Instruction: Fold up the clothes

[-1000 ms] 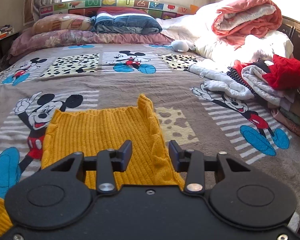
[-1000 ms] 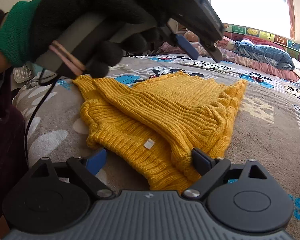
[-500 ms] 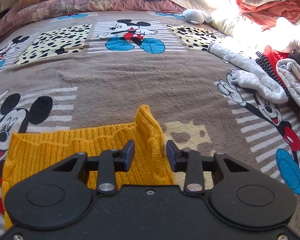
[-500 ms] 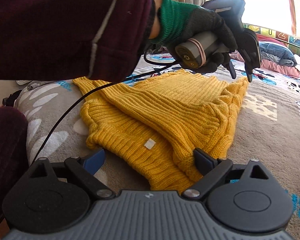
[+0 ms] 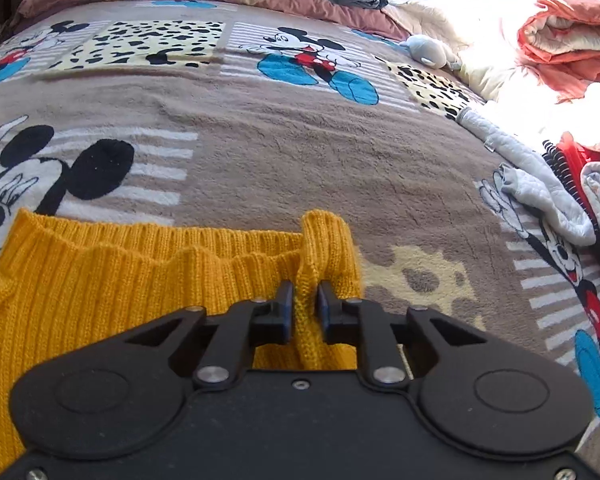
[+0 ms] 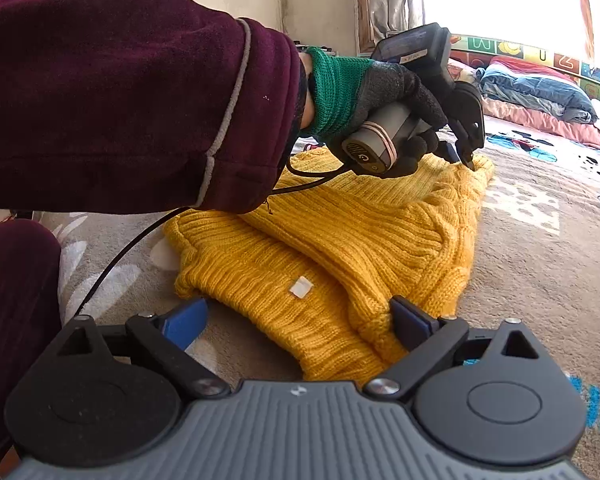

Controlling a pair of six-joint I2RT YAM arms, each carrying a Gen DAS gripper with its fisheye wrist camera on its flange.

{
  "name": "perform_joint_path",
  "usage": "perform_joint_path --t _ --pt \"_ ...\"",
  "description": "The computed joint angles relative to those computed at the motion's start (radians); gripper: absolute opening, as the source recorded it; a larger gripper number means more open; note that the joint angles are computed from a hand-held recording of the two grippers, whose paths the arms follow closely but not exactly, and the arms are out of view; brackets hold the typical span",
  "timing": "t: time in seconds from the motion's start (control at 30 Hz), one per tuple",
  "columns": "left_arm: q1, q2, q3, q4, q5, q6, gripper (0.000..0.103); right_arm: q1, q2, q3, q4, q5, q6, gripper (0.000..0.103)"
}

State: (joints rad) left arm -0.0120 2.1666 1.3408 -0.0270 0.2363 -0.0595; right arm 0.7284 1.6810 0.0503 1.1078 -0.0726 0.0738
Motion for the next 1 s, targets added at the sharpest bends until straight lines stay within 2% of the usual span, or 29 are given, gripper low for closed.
perform_joint_path --t 0.1,0.2,0.3,0.4,0.47,0.5,0.53,0.63,0.7,0.8,0.83,0.93,1.0 --pt "0.004 -0.012 0.013 -0.016 -0.002 -0.013 0.018 0.005 0.001 -0.004 0.005 0.005 0.002 0.098" --pt "0.019 -0.004 0.055 -0.063 0.048 -0.023 0.018 0.010 -0.007 -0.009 0.001 0.015 -0.001 0.098" --pt "0.006 0.013 0.117 -0.107 0.038 -0.006 0.018 0.016 -0.004 -0.012 0.008 0.022 0.000 0.098" --pt "-0.007 0.074 0.239 -0.226 0.035 0.010 0.018 0.008 -0.003 -0.010 0.007 0.013 -0.003 0.098" --pt "-0.024 0.107 0.290 -0.277 -0.013 0.027 0.015 0.004 0.004 -0.007 0.011 0.007 -0.005 0.098" --pt "-0.024 0.104 0.280 -0.263 -0.017 0.012 0.009 0.003 0.006 -0.006 0.011 0.005 -0.004 0.099" --pt "-0.018 0.099 0.264 -0.244 -0.007 -0.016 0.007 0.002 0.007 -0.005 0.011 0.003 -0.004 0.099" --pt "0.034 0.062 0.138 -0.080 0.099 -0.231 0.005 0.001 0.010 -0.003 0.012 0.000 -0.003 0.099" --pt "0.049 0.064 0.113 -0.054 0.096 -0.311 0.005 0.003 0.010 -0.004 0.014 0.001 -0.001 0.099" --pt "0.050 0.054 0.122 -0.085 0.098 -0.254 0.007 0.002 0.002 -0.004 0.005 -0.002 0.000 0.099" --pt "0.051 0.048 0.129 -0.099 0.105 -0.232 0.012 0.003 0.002 -0.005 0.007 0.000 0.000 0.099" --pt "0.049 0.034 0.157 -0.145 0.108 -0.165 0.041 0.008 0.008 -0.007 0.016 0.007 0.000 0.099" --pt "0.042 0.046 0.199 -0.183 0.104 -0.114 0.042 0.010 0.012 -0.008 0.020 0.011 -0.001 0.099"
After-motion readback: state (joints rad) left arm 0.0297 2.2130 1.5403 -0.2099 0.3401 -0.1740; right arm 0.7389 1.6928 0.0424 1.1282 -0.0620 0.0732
